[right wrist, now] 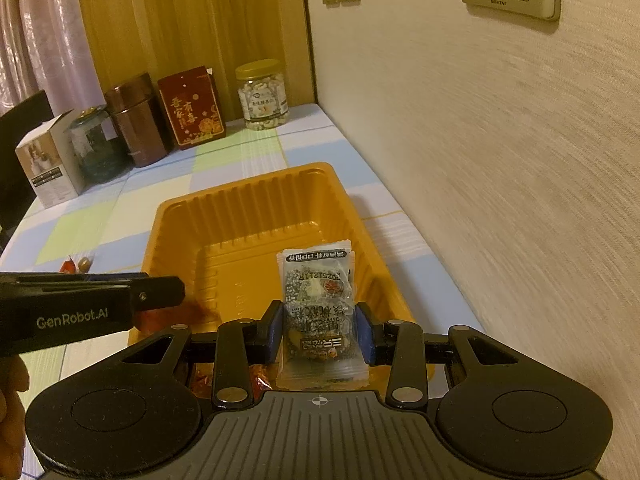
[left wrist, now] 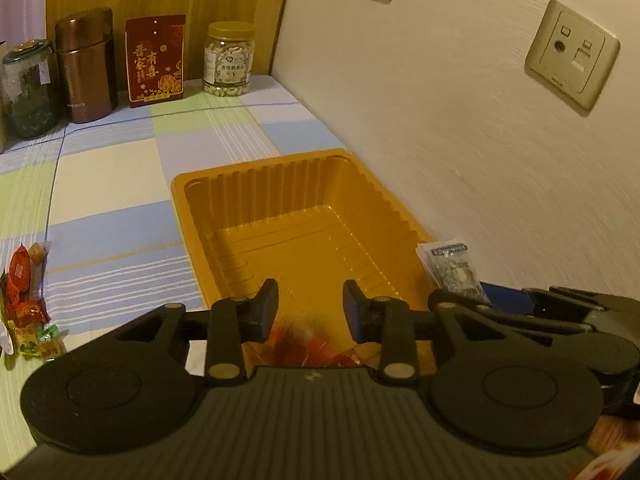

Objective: Organize snacks
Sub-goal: 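Open the left gripper to drop the red candy bag while the right opens releasing the cake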

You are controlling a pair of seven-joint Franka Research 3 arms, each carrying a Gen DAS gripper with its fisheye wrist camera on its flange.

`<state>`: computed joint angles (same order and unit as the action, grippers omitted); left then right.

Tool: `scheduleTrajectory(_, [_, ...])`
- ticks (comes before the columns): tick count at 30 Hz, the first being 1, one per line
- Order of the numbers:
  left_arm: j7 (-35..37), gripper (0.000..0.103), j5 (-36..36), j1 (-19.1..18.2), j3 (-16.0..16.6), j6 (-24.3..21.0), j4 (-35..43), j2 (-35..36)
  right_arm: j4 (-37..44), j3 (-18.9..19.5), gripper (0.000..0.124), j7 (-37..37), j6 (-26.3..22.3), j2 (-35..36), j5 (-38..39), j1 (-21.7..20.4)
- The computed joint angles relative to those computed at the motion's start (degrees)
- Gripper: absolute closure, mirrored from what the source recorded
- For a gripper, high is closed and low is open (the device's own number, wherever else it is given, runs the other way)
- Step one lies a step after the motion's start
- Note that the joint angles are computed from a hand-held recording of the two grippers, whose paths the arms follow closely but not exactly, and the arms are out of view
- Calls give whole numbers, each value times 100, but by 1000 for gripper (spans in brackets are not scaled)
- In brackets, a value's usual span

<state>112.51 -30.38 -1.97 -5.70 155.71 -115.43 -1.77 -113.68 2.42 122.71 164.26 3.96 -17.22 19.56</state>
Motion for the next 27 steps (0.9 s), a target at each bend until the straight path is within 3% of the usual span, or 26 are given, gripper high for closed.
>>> scheduleTrajectory(16, [-383, 70, 141, -24, 383, 206, -834, -668, 211, 35, 85, -396, 70, 187, 518, 70])
scheduleTrajectory(20, [-475, 66, 240, -60, 455, 226, -927, -748, 239, 164, 85, -1007, 363, 294, 1405, -11])
scheduleTrajectory(24, [-511, 61, 290, -104, 514, 273, -1053, -853, 201, -56, 69, -711, 453, 254, 1162, 162])
scheduleTrajectory(27, [-570, 60, 364, -129, 556, 279, -1171, -959, 71, -95, 67, -516, 469, 132, 1022, 184])
